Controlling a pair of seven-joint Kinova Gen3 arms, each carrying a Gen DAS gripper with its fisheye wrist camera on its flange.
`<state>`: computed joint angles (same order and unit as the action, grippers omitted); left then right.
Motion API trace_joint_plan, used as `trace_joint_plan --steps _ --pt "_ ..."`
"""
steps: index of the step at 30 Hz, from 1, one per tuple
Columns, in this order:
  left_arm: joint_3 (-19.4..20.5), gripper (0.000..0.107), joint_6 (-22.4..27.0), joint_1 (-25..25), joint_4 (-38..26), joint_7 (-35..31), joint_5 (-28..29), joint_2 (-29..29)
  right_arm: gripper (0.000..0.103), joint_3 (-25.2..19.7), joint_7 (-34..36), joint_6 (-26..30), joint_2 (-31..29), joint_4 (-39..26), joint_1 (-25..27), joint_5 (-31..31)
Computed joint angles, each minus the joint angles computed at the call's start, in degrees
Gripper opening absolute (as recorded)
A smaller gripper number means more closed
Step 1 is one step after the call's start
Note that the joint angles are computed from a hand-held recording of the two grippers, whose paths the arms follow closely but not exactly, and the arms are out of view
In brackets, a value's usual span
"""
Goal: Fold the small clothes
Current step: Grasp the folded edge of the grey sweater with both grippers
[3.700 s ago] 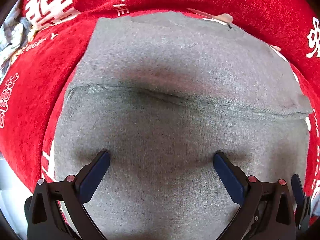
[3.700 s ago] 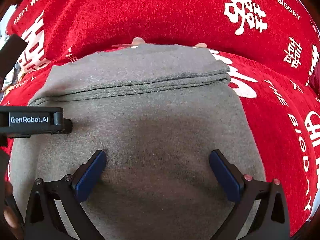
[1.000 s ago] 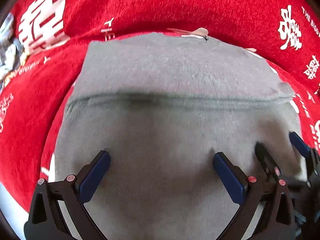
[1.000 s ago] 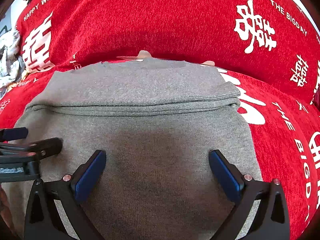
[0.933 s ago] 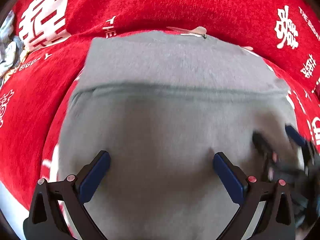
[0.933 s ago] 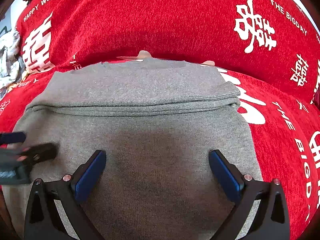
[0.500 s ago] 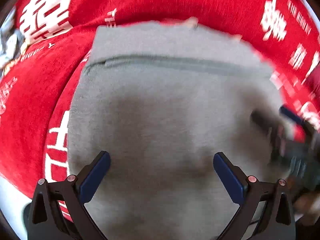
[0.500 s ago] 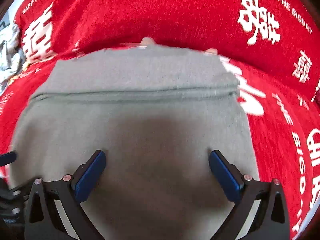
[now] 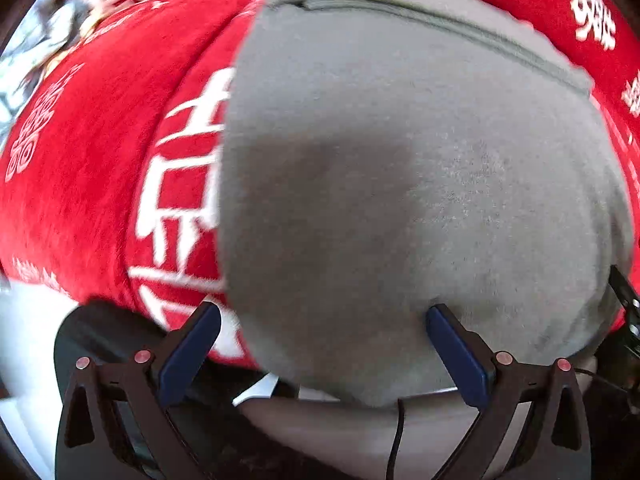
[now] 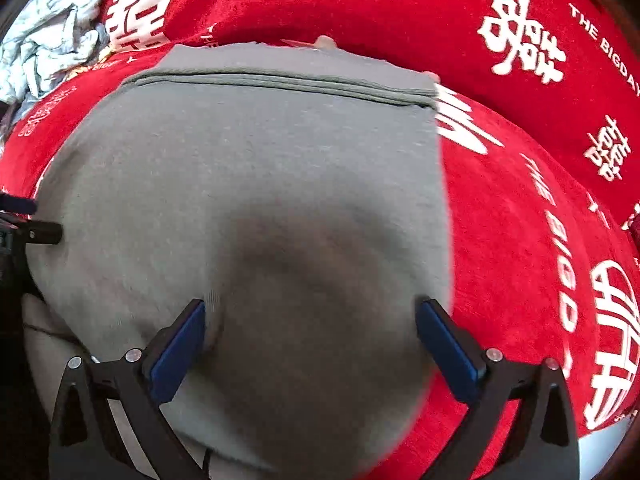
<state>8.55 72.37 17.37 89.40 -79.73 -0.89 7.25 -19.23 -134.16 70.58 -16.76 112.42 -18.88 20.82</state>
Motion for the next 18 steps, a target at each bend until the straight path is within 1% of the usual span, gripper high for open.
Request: trace_joint_plan --steps 1,2,3,4,5,6,7,8,9,10,11,12,14,15,16,17,18 --pt "-0.2 0.103 -1.4 -0.45 1.18 -0.74 0.85 -1.32 0.102 -1.59 -1.4 1.4 0.54 -0.44 -0.39 2.11" --pt "-0.15 0.103 -2.14 -0.7 1.78 -1.56 1.58 -1.85 0.102 -2.12 -1.86 1.86 0.76 -0.99 -1.84 3.28" --pt "0.19 0.103 -2.08 -0.61 1.9 -2.56 1.97 -1.41 0.102 -1.59 -1.4 1.4 1.42 -2.34 -4.35 3.52" --pt "0.59 0.103 -1.14 -0.34 1.66 -3.59 2.13 -0.26 0.102 -0.46 -0.91 0.0 1.78 -2.93 -7.0 2.83" --pt "1.11 0.103 0.71 0.44 1.17 -4.21 1.49 1.9 0.102 1.7 0.51 -2.33 1.9 -2.87 -9.66 1.21" --pt "1.16 0.103 2.25 1.05 0.21 -3.89 0.71 3.0 0.102 3.11 2.83 -3.89 2.99 -2.94 -11.76 -0.9" --pt "1.46 0.103 2.88 0.6 -0.31 -3.94 0.86 3.04 0.102 3.7 5.16 -4.53 4.78 -2.57 -12.81 -2.08" --pt "0.98 0.103 3.51 0.52 -0.63 -4.76 0.98 2.84 0.102 3.28 6.77 -4.23 5.97 -1.75 -12.79 -2.33" --pt "-0.57 0.103 3.92 1.36 -0.61 -5.2 0.5 2.55 0.103 3.61 7.45 -3.74 6.09 -0.45 -13.27 -2.07" --pt "-2.39 0.103 4.34 1.15 -0.16 -6.32 0.96 1.76 0.103 4.91 7.2 -3.17 5.15 -0.21 -14.11 -1.92" --pt "-3.63 0.103 4.54 -0.13 0.26 -7.42 2.35 1.09 0.103 5.51 6.04 -1.68 4.15 -0.21 -13.88 -1.41" --pt "-4.05 0.103 4.51 -2.47 1.01 -8.31 4.67 0.51 0.103 6.7 4.75 0.28 2.6 0.18 -12.6 -0.95" --pt "-2.36 0.103 6.18 -7.77 0.94 -9.72 9.33 1.44 0.103 11.62 4.98 1.39 -1.92 0.89 -10.75 -2.83" --pt "-1.59 0.103 7.71 -9.8 0.53 -10.98 11.66 2.93 0.103 14.27 5.51 0.56 -4.57 1.56 -8.36 -5.16" --pt "-1.45 0.103 9.06 -10.77 0.55 -12.44 13.59 4.05 0.103 16.92 6.86 -0.15 -6.29 1.99 -6.97 -7.49" --pt "-1.45 0.103 10.22 -10.67 0.63 -13.44 14.58 5.11 0.103 19.58 8.4 -0.4 -7.54 2.17 -6.18 -9.82" --pt "-1.52 0.103 11.29 -9.51 0.38 -13.49 14.64 6.21 0.103 22.23 10.08 -0.75 -8.42 2.59 -6.46 -12.15"
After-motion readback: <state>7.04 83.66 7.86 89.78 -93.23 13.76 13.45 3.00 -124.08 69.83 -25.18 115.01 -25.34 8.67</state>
